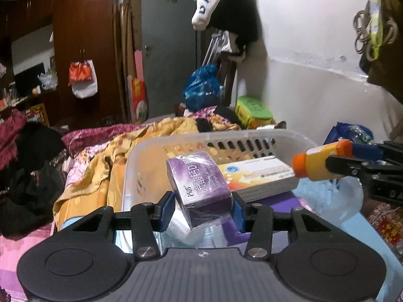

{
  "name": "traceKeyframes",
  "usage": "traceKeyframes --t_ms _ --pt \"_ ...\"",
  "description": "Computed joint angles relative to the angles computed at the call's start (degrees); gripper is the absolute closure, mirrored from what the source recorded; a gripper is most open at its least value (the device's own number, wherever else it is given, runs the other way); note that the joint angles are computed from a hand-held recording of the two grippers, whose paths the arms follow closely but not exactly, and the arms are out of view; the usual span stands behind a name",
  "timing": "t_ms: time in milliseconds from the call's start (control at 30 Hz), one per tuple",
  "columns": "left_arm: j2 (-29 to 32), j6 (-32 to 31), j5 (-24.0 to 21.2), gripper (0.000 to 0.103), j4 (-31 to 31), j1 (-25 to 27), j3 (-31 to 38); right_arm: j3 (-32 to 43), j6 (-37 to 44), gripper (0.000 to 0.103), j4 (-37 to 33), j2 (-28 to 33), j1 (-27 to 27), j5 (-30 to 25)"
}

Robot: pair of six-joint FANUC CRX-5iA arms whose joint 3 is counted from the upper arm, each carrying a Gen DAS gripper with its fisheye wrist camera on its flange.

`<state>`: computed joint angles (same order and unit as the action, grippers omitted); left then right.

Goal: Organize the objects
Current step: 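Carry the purple box and orange bottle over the basket and open both tools, then withdraw both tools from the basket back toward the table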

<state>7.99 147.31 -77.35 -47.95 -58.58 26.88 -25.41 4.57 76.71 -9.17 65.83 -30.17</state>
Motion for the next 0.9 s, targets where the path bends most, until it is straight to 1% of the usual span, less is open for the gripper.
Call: traceKeyframes --t_ms 67,267,400,433,467,500,567,633,667,700,767,833,900 --pt "0.15 -0.31 -0.08 0.052 0.41 0.59 -0.24 0.39 0.56 0.051 -1.61 0.34 0.55 -1.07" --pt "1.60 -1.17 -1.36 0.052 1.46 1.63 0.52 1.41 0.62 0.051 -2.15 1.47 1.22 -3.45" --pt "1.66 -0.71 -1.21 0.051 1.07 1.57 0.50 3.33 5.50 0.051 -6.64 3.09 2.24 -4.82" --pt "1.59 -0.67 -0.99 0.046 1.09 1.54 0.40 3.20 5.27 0.051 -6.36 3.10 2.08 -4.46" --pt "1.53 -0.85 -0.63 0.038 1.13 1.51 0.30 2.99 4.43 0.051 -5.80 2.96 1.93 -4.18" --pt "1.36 -1.14 -0.01 0.034 1.04 1.39 0.00 3.03 4.44 0.051 -6.02 2.84 1.94 -4.11" --pt "1.64 -1.62 -0.20 0.018 -0.26 0.65 0.31 3.69 6.20 0.050 -7.47 2.95 2.40 -4.78" --pt "2.24 -1.23 -1.68 0.015 -2.56 -0.77 0.95 3.81 6.40 0.049 -7.44 2.94 2.55 -5.27" --pt "2.38 -0.83 -2.26 0.015 -3.78 -1.53 1.13 3.89 6.38 0.043 -7.40 2.99 2.37 -5.14" --pt "2.48 -0.14 -2.91 0.015 -5.31 -2.48 1.32 3.54 5.80 0.039 -6.93 2.73 1.87 -4.08" --pt "2.31 1.74 -4.30 0.015 -8.75 -4.86 1.18 2.54 3.57 0.025 -5.07 2.09 1.16 -2.54" --pt "1.32 4.04 -5.34 0.015 -11.75 -7.65 -0.04 1.13 0.46 0.020 -1.68 1.15 0.52 -1.45" --pt "-0.20 7.24 -6.04 0.015 -14.14 -10.70 -2.13 -1.07 -4.83 0.012 3.57 -0.49 -0.26 -0.52"
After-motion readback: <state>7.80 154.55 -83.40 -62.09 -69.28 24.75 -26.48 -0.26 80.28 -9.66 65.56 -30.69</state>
